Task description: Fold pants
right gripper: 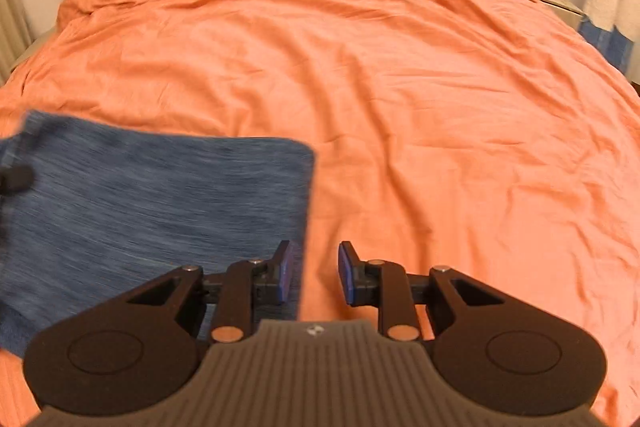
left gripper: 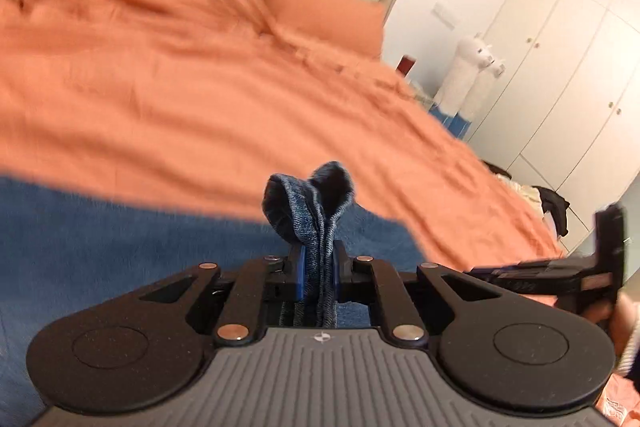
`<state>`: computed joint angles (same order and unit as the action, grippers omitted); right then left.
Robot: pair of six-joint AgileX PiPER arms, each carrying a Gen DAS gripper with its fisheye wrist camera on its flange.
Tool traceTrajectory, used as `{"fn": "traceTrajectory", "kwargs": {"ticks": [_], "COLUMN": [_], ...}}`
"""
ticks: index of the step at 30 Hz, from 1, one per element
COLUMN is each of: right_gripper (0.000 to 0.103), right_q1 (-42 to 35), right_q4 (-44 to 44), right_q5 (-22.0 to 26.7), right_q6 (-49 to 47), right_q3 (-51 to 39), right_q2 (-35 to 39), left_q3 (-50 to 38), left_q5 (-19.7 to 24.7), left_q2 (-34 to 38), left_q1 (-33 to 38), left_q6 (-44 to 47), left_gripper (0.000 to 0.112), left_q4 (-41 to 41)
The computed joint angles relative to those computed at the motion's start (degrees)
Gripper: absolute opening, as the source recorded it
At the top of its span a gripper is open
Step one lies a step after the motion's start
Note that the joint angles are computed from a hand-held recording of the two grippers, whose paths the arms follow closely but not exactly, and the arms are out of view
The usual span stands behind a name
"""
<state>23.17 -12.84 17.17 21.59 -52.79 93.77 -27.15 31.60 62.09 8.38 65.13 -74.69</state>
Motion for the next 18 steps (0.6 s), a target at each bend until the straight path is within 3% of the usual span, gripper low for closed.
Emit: {"fn": "traceTrajectory", "kwargs": {"ticks": [3,6,11,14,18], "right_gripper": [0.021,0.021,0.015,0.012,0.012], "right_q1": [-0.77,-0.09,1.13,1.63,0.44], "right_q4": [3.61,5.21,11.13,9.36,12.32], "right_q5": [0.21,0.21,-2.36,-3.19,-1.45], "right_q6": [-3.32,-5.93,-12.67,-10.59,-12.85], "right_q3": [0.16,-0.33,-2.77,-7.36,-16.46], "right_q2": [-1.27,-1.26,2.58,7.37,15.78], "left_q3": [-6.16,-7.13,-5.39,-3.45,-2.75], "left_q5": [3.3,2.05,2.47,3.07,5.93], "left_q2": [2.09,8.2,20.21,23.56,27.9], "left_q1": [1.94,4.72,10.47,12.24,15.47], "left_q6": [-13.5,-13.26,2.65,10.88,16.43], "left_gripper": [0.013,0.013,0.013,0.013,0.015], "left_q4": [12.94,15.04,4.07,-3.42,-7.18]}}
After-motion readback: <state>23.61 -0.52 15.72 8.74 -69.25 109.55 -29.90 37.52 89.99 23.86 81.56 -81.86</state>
